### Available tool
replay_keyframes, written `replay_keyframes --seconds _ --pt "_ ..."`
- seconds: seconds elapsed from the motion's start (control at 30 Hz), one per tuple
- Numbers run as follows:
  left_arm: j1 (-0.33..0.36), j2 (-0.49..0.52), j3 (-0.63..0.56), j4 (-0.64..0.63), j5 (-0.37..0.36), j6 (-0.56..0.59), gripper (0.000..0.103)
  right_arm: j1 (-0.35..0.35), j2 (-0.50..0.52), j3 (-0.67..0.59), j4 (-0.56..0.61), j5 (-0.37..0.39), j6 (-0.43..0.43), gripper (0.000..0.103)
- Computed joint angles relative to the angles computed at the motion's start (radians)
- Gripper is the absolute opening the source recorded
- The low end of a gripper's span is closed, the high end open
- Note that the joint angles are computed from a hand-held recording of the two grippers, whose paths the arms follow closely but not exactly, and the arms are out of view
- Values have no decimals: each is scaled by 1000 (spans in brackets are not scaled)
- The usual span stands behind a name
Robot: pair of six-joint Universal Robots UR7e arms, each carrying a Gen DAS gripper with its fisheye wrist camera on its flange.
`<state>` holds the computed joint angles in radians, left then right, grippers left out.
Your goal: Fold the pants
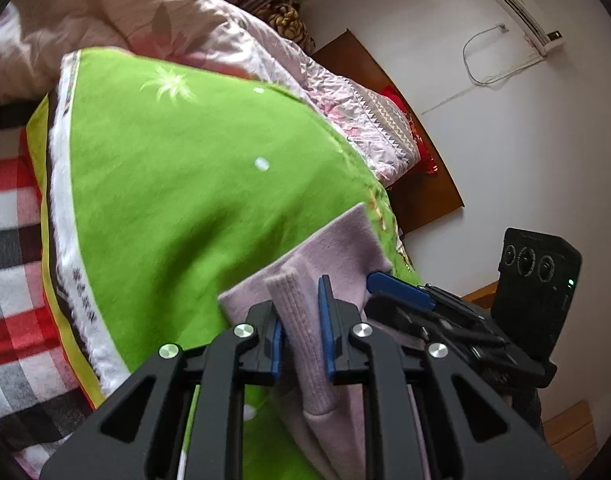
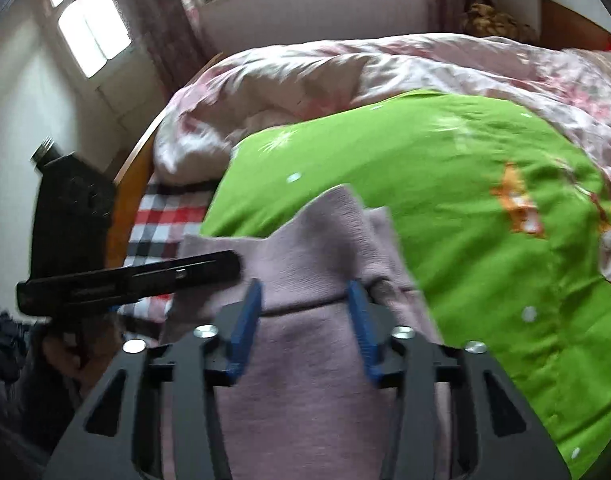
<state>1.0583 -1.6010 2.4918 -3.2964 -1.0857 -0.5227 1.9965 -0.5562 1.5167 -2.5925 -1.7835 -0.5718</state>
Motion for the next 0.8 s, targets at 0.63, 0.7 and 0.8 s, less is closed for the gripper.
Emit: replay_keyframes --seconds 0.63,0.7,0.8 --pt "-32 11 17 19 174 -2 16 7 -32 107 -264 -90 -156 12" --pt "-54 17 12 30 211 9 16 18 -33 117 -309 -109 -191 12" --pt "-64 42 3 41 248 24 16 0 -39 91 -196 -78 -144 14"
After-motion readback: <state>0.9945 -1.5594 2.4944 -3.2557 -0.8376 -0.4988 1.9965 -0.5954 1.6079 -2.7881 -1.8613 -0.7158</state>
